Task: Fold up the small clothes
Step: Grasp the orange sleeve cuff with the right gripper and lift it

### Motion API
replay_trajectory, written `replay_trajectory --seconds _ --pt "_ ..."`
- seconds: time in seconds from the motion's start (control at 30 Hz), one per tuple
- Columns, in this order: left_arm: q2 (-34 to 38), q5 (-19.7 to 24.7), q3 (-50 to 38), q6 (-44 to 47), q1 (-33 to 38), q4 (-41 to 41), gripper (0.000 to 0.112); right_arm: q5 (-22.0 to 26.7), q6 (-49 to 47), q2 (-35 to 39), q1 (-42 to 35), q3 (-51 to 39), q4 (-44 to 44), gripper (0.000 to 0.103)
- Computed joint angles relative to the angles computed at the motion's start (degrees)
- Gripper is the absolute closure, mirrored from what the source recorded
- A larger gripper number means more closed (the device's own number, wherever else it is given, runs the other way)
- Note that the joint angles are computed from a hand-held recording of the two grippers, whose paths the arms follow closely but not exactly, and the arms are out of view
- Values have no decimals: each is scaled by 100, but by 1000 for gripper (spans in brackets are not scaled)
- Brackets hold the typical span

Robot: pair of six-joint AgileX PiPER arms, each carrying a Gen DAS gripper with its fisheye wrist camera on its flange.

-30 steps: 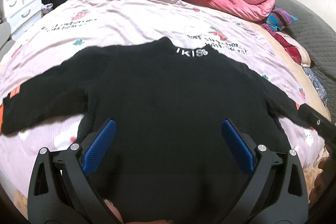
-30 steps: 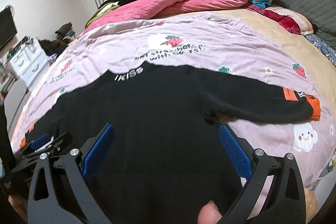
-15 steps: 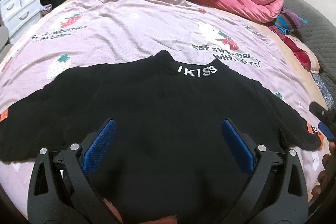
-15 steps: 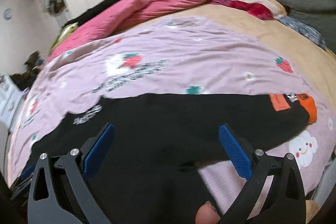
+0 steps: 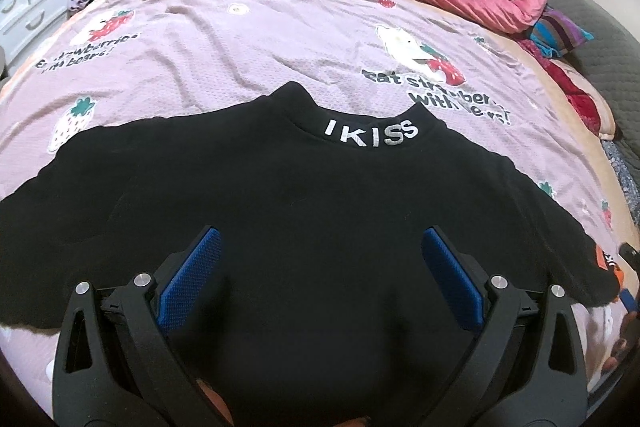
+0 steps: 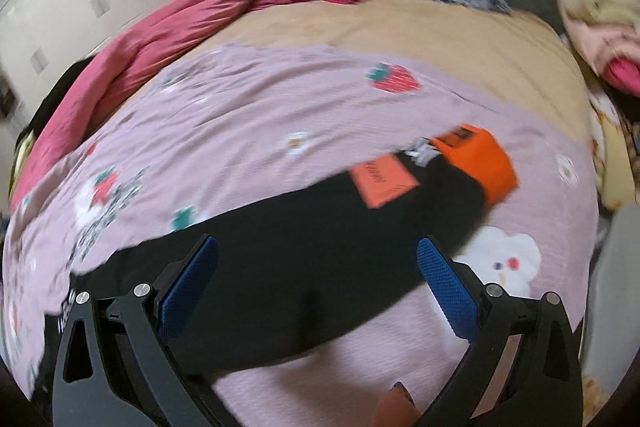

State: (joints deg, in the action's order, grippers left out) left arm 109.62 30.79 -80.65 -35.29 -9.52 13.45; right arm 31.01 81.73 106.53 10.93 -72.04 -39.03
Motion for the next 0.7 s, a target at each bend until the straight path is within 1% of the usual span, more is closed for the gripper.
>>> replay_trajectory --seconds 0.1,0.23,0.3,0.37,0.47,0.53,0.57,0.6,0.63,0.67,0.7 --pt "166 78 -191 84 -4 -42 18 -68 313 -95 -255 245 -84 4" --pt "260 -74 -252 442 54 -389 18 -136 655 -122 -537 434 -166 4" --pt "330 -53 -328 526 69 -470 18 -289 414 -53 -765 446 151 4" --pt "378 -64 -362 618 92 -571 18 -588 -98 53 -1052 449 761 4" --pt "405 -96 -356 712 149 -704 18 -650 -425 245 -1263 315 1205 5" --pt "379 -98 -317 660 177 -669 18 -812 -973 378 -1455 235 1901 5" --pt "338 -114 -262 645 195 -656 18 -897 -1093 448 -1530 202 2114 5" --pt "294 -116 -212 640 215 -652 18 -992 -1015 471 -1577 198 2097 14" --pt "239 -140 -139 630 231 -645 18 -1038 -770 464 -1573 206 1851 35" --pt "192 -166 -80 630 247 -646 18 -1046 -375 440 -1539 234 1443 46" --pt "90 -214 49 670 283 -691 18 -1221 -172 420 -1553 319 1264 66"
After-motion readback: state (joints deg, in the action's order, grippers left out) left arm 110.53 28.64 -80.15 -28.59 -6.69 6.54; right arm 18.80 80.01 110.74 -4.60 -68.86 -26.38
